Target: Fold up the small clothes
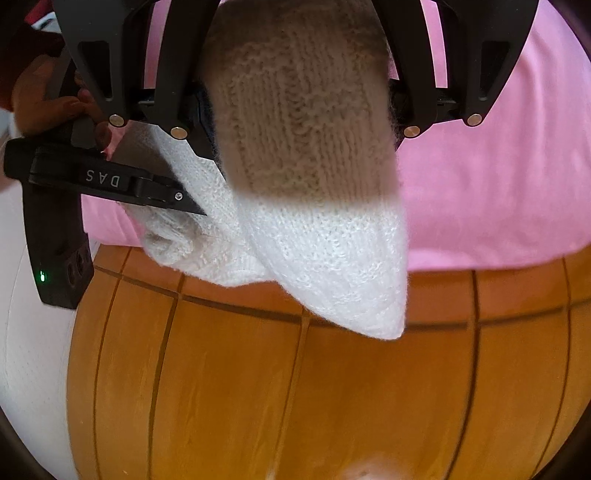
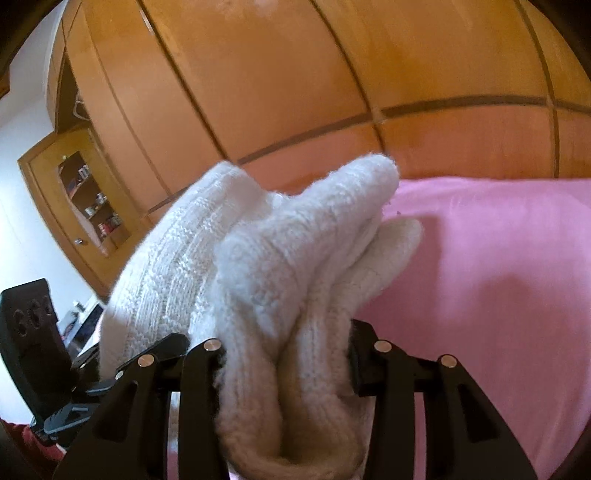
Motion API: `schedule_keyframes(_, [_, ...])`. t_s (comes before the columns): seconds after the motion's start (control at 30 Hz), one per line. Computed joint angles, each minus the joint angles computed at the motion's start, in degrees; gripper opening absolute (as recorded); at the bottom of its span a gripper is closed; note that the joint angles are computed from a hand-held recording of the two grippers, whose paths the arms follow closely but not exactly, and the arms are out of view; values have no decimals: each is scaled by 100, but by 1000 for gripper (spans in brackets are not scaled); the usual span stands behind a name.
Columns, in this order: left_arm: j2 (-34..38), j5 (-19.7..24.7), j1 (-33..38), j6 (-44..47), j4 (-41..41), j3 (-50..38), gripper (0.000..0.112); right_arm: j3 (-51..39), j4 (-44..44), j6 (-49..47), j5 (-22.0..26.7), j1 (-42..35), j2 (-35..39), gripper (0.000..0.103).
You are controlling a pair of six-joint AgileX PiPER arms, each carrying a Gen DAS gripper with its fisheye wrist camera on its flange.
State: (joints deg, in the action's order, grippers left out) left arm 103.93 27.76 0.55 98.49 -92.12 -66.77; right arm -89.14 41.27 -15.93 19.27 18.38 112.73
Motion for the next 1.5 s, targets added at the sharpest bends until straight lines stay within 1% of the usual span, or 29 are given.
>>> schedule_keyframes(0.07, [386, -203, -209, 34, -28, -501, 64, -336, -230, 131, 24, -112, 248, 39])
schedule_keyframes(0.1, [659, -277, -280, -292, 256, -885, 64, -643, -438, 279, 32, -184, 485, 39])
schedule_keyframes(0.17, [1094, -404, -389, -1421, 1227, -1578, 64, -1101, -693, 520, 79, -293, 873, 39])
schedule_keyframes(0.2, [1466, -464, -459, -1994, 1697, -2061, 64, -1364, -966, 822, 159, -322, 1070, 39])
schedule_keyframes(0.27, [2084, -445, -513, -3140, 2721, -2898, 65, -2172, -2038, 1858, 509, -366, 1678, 39])
schedule_keyframes(0.3, [2434, -373, -467, -3713, 3285, -3293, 67, -2504, -2611, 2306, 724, -347, 1928, 42])
schedule_keyframes(0.33, [2688, -213, -420, -4286, 3693, -3622, 75, -2843, -3052, 2573, 974, -349, 2224, 51])
schedule_keyframes(0.37, [2900, 125, -325, -4858, 3973, -3969, 83, -3089, -3265, 3020, 1156, -354, 2429, 56])
schedule_keyframes(0.4, [3134, 578, -180, -5321, 4088, -4375, 87, -3152, -3337, 3299, 1220, -379, 2473, 73])
schedule_keyframes(0.43, [3252, 855, -91, -5555, 4099, -4558, 94, -3099, -3624, 3692, 1229, -381, 2462, 81])
schedule_keyframes(0.47, [3458, 1188, 15, -5707, 4032, -4856, 96, -3111, -3861, 3945, 1252, -337, 2484, 82])
schedule_keyframes(0.5, [3518, 1291, 52, -5746, 4010, -4942, 97, -3111, -4044, 4142, 1261, -298, 2495, 83])
schedule_keyframes(0.6, [3316, 1119, 45, -5548, 3927, -4577, 100, -3146, -4746, 4797, 1417, -158, 2493, 91])
schedule_keyframes(0.7, [3173, 1105, 71, -5448, 3847, -4368, 100, -3705, -4623, 4834, 1823, -136, 2717, 98])
schedule_keyframes(0.73, [3283, 993, 67, -5418, 3782, -4512, 100, -4069, -4765, 4683, 1787, -148, 2935, 100])
schedule_keyframes(0.77, [3210, 986, 72, -5432, 3828, -4427, 100, -4204, -4680, 4760, 1980, -167, 2957, 101])
schedule_keyframes(0.8, [3070, 840, 57, -5307, 3747, -4178, 100, -4110, -4804, 4999, 2037, -136, 2877, 101])
schedule_keyframes(0.87, [2827, 485, -76, -5282, 3739, -3778, 100, -3433, -5077, 5365, 1640, -105, 2511, 101])
schedule_keyframes(0.9, [2596, 300, -96, -5101, 3620, -3391, 100, -2957, -5398, 5771, 1337, -30, 2273, 101])
schedule_keyframes(1.0, [2040, -98, -116, -4493, 3174, -2385, 100, -1907, -6391, 6978, 905, 196, 1696, 101])
schedule_keyframes(1.1, [1571, -360, -81, -4127, 2855, -1629, 100, -948, -7353, 8057, 673, 383, 1141, 101])
schedule_keyframes(1.13, [1422, -480, -86, -4145, 2904, -1414, 100, -613, -7561, 8312, 603, 452, 934, 101])
schedule_keyframes(1.17, [1379, -541, -110, -4272, 3061, -1371, 100, -420, -7638, 8414, 579, 498, 798, 101])
schedule_keyframes(1.23, [1086, -964, -237, -4696, 3669, -1013, 100, 64, -8035, 8814, 547, 647, 437, 101])
schedule_keyframes(1.27, [890, -1203, -275, -4605, 3713, -747, 100, 235, -8195, 8952, 609, 732, 272, 101])
schedule_keyframes(1.3, [658, -1439, -317, -4285, 3528, -471, 100, 435, -8421, 9151, 663, 833, 73, 101])
schedule_keyframes(1.4, [-106, -1942, -333, -2620, 2080, 330, 100, 1078, -9037, 9751, 720, 1101, -597, 101])
schedule_keyframes(1.43, [-326, -2012, -313, -2047, 1524, 523, 100, 1203, -9113, 9848, 787, 1181, -773, 101])
schedule_keyframes(1.5, [-879, -2027, -214, -1298, 792, 927, 100, 1368, -9206, 10003, 1242, 1450, -1215, 101])
